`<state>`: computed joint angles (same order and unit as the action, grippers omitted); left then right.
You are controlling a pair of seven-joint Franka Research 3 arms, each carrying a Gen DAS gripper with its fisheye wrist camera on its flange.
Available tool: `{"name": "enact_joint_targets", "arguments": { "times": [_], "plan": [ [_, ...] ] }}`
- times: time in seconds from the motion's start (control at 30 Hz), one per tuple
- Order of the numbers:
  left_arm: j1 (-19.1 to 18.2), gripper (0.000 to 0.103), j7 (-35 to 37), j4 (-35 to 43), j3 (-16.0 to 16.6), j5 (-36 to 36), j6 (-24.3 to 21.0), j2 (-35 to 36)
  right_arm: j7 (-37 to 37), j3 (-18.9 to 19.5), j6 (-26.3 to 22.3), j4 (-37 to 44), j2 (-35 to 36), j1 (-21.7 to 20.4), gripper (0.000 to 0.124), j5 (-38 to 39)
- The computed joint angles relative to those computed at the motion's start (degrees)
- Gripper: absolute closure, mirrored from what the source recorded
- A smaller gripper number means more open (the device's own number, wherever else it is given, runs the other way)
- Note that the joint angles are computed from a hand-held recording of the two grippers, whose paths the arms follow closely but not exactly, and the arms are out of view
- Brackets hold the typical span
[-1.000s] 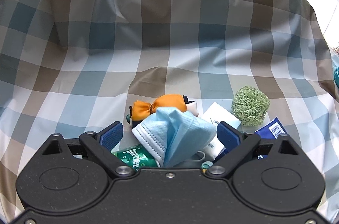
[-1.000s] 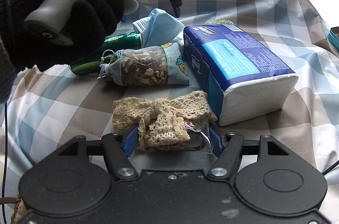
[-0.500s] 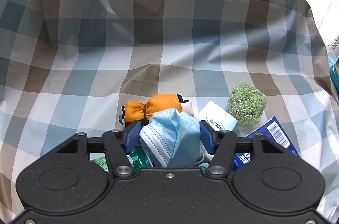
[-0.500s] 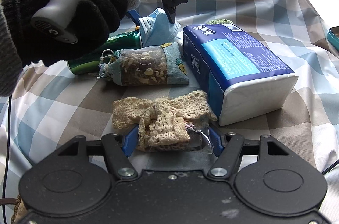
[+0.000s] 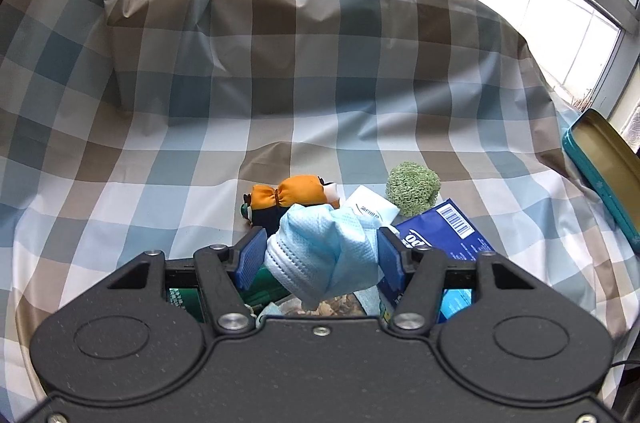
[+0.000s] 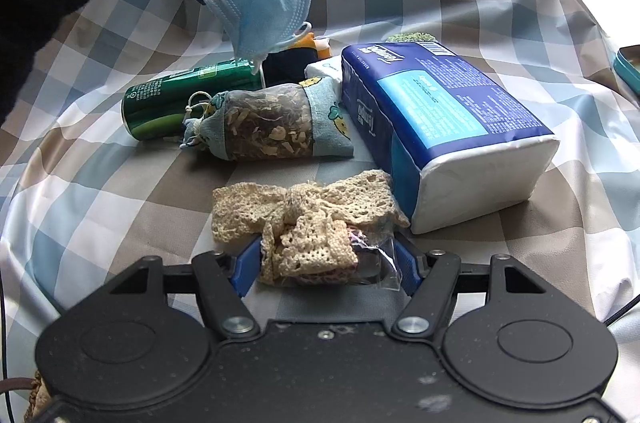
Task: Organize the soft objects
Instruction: 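Carry the blue mask and lace pouch with both grippers over the basket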
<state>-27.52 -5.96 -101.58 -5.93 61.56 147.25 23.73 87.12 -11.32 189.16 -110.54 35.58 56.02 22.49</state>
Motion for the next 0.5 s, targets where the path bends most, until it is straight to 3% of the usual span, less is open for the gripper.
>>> {"name": "enact_joint_targets", "arguments": {
  "times": [0.2,0.5],
  "plan": [
    [-0.50,0.047,-5.70,-7.01,-1.11,3.57,-0.03,-5.83,0.69,-0.70,-0.29,-1.14,-0.89,0.69,0.064,0.61],
    [0.14,0.047,-11.69,-15.96,-5.84,5.53,-3.17,-12.65,2.35,-0.03,-1.60,-4.44,-4.10,-0.07,0.069,-0.02]
  ]
}}
